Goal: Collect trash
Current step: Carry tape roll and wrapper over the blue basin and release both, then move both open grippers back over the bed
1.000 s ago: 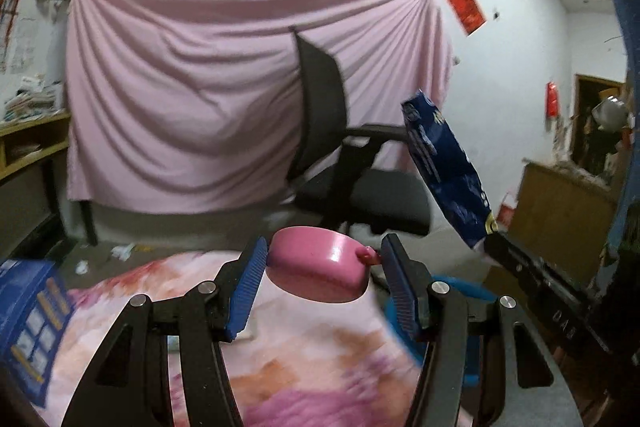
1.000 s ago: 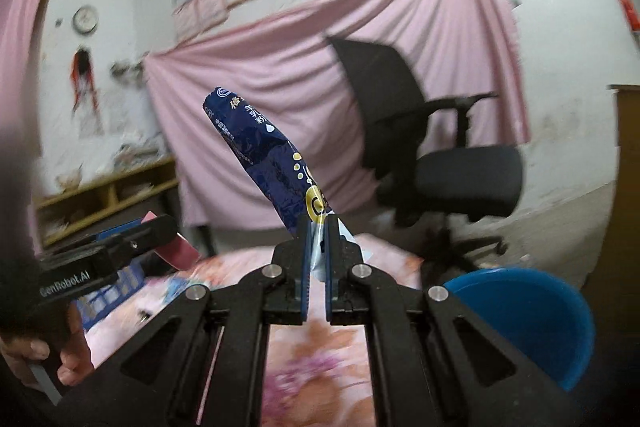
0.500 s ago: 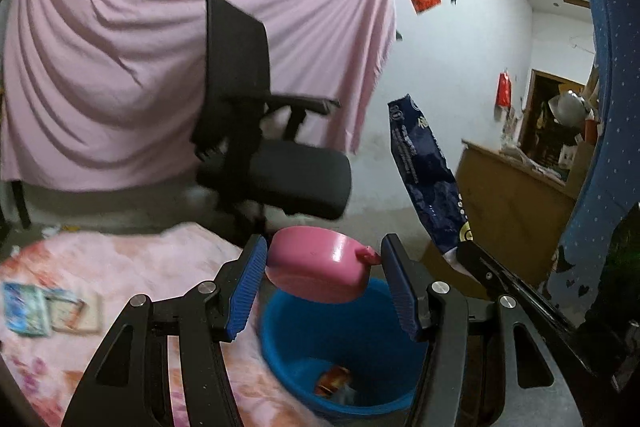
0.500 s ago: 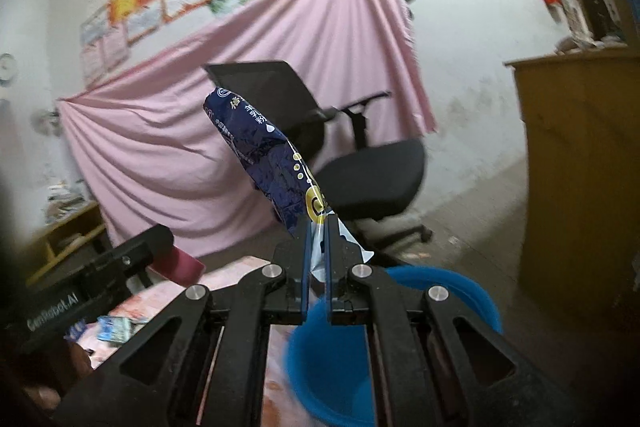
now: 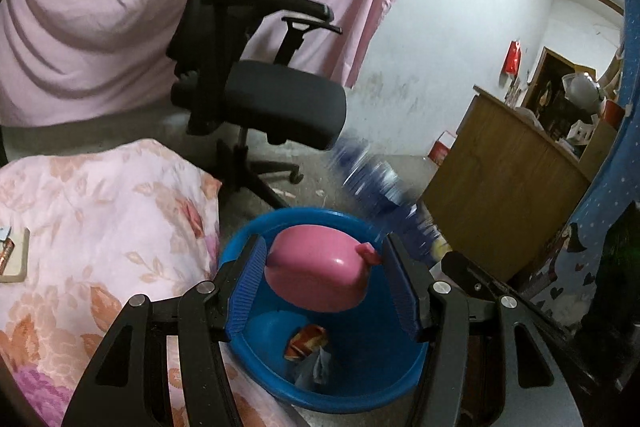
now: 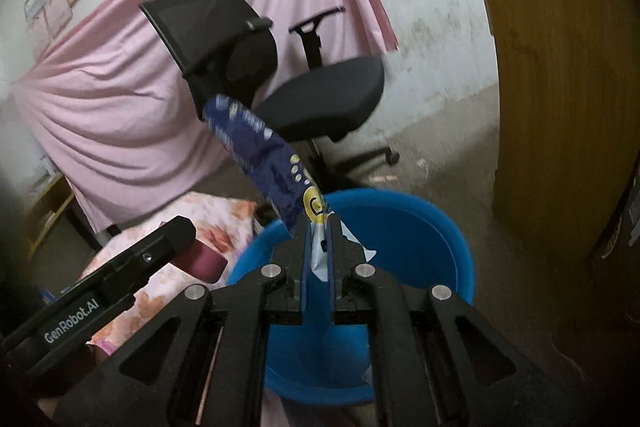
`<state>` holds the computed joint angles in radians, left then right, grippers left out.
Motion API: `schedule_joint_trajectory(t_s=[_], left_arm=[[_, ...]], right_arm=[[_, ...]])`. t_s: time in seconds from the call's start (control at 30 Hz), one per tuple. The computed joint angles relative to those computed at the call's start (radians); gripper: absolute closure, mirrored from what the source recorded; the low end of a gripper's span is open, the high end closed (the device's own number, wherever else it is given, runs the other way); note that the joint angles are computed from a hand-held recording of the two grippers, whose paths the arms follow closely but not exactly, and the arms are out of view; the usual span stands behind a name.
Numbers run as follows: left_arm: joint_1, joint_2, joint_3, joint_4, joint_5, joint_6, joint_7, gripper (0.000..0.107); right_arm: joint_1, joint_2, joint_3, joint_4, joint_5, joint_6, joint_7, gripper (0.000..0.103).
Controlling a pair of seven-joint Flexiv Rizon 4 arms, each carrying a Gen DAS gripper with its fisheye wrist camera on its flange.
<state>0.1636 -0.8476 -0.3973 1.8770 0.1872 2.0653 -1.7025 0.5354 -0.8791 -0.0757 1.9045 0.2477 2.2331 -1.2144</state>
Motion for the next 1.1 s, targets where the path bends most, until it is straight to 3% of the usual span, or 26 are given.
schedule_joint_trajectory(t_s=[0.33,0.73,0.9,1.03,1.1], left_arm=[[-0.065,0.009,0.094,0.015,-0.041,0.066,0.01,0.051],[-0.087,0.132,0.233,0.181,-0.081,0.267,-0.041,0.037],[-0.089,0.185,0.297,0.268,-0.11,0.369,-0.05,0.021],[-0.082,0.212,0.344,0.346,-0.136,0.484,-0.06,0.009],[-0.069,0.219,0.366,0.387,-0.138,0.557,-0.066,0.007]], right_arm=[[0.001,0.004,-0.003,0.006,0.011,0.011,0.011,0.068],[0.111,0.005,-0.013,-0.02,0.143,0.214,-0.168,0.037],[0.134,-0.002,0.024,-0.056,0.178,0.302,-0.258,0.022],[0.151,-0.016,0.062,-0.092,0.182,0.377,-0.313,0.001],[0.168,-0.022,0.073,-0.113,0.201,0.401,-0.349,0.0]])
